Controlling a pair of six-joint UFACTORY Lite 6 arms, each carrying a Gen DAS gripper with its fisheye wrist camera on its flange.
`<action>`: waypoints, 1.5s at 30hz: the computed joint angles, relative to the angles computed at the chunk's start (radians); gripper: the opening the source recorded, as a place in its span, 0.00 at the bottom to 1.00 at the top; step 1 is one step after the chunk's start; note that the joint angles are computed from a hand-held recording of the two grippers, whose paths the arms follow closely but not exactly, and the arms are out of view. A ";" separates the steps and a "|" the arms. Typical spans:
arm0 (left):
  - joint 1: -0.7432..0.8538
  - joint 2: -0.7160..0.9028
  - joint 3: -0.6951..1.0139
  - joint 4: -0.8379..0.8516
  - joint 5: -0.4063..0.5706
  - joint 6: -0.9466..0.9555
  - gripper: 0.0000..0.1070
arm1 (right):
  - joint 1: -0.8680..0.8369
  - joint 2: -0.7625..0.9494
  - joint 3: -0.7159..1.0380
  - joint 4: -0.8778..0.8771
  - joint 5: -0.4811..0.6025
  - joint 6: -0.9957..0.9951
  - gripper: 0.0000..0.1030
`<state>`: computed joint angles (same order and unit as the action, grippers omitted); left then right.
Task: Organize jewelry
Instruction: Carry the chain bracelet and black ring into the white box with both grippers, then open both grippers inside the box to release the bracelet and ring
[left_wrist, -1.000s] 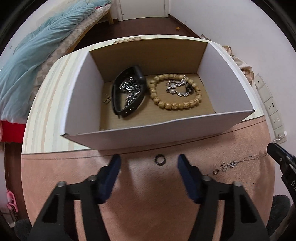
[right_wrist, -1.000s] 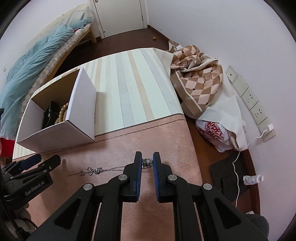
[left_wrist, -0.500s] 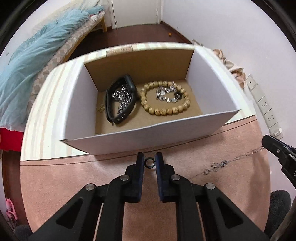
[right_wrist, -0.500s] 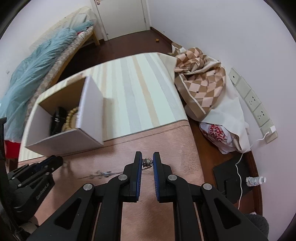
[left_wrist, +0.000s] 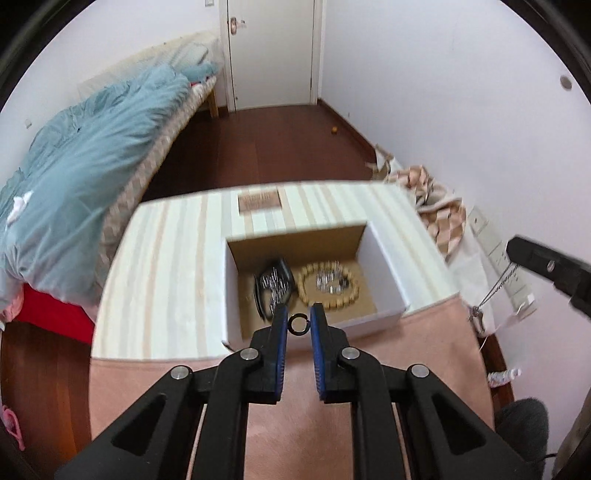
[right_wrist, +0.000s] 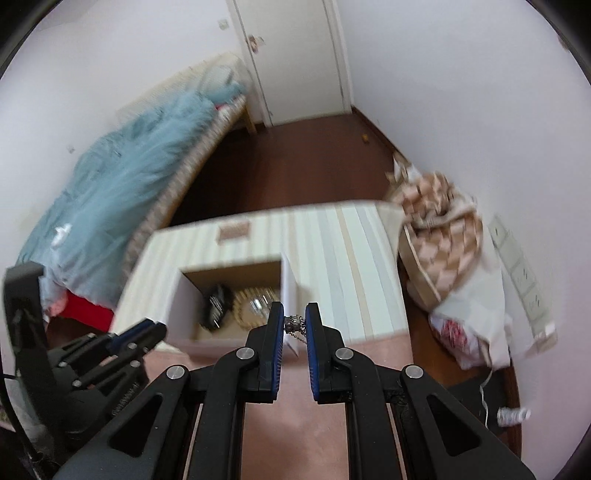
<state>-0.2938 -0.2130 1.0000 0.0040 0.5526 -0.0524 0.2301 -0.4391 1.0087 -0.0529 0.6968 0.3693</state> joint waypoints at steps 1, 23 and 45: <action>0.014 0.005 0.026 -0.022 0.013 0.026 0.09 | -0.001 0.025 0.052 0.005 0.011 -0.015 0.12; 0.267 0.690 0.670 -0.344 0.287 0.334 0.09 | 0.006 0.820 0.592 0.240 0.012 -0.249 0.12; 0.260 0.510 0.497 -0.004 0.120 0.093 0.96 | 0.074 0.719 0.500 -0.034 0.112 -0.052 0.95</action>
